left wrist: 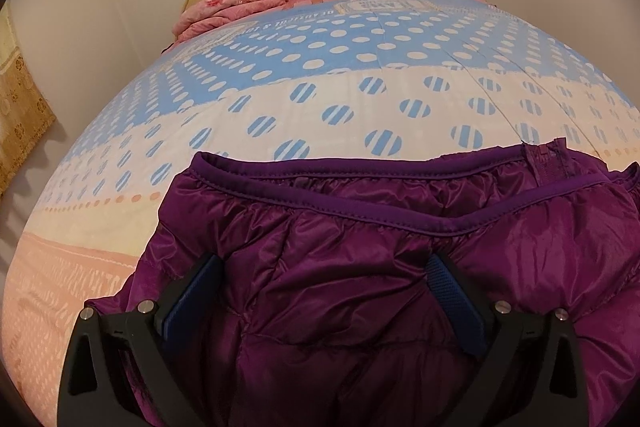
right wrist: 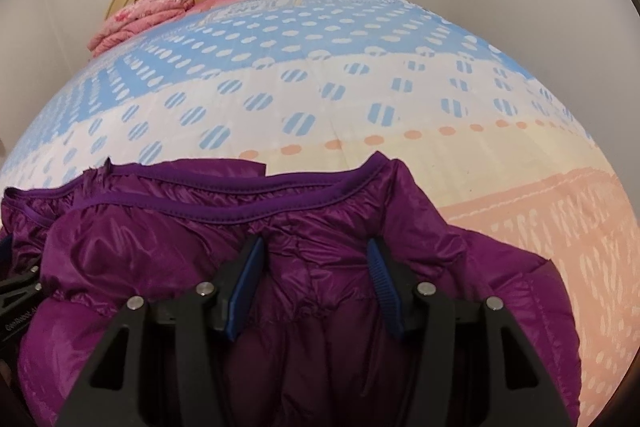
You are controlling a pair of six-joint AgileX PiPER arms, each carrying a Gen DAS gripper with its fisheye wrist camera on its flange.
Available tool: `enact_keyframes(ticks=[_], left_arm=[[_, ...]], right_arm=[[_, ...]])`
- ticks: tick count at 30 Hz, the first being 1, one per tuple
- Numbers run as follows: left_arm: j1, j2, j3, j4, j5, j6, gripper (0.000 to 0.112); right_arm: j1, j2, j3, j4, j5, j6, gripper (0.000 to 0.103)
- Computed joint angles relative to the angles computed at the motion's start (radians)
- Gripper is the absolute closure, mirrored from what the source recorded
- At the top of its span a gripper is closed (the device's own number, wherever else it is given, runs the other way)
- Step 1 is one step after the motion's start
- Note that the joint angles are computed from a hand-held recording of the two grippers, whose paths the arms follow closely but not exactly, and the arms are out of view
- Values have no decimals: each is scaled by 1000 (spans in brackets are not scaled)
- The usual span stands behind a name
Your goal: Fold large clothes
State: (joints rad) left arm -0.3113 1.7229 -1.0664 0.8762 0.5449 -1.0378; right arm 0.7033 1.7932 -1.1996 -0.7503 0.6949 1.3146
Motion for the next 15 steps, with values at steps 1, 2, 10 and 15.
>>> enact_keyframes(ticks=[1, 2, 10, 15], left_arm=[[6, -6, -8, -35, 6, 44, 10], [5, -25, -10, -54, 39, 68, 10], [101, -470, 302, 21, 11, -12, 10], [220, -413, 381, -42, -8, 40, 10]], right_arm=[[-2, 0, -7, 15, 7, -22, 46], [-5, -10, -11, 41, 14, -53, 46], [265, -120, -54, -124, 122, 94, 33], [328, 38, -139, -95, 206, 80, 34]])
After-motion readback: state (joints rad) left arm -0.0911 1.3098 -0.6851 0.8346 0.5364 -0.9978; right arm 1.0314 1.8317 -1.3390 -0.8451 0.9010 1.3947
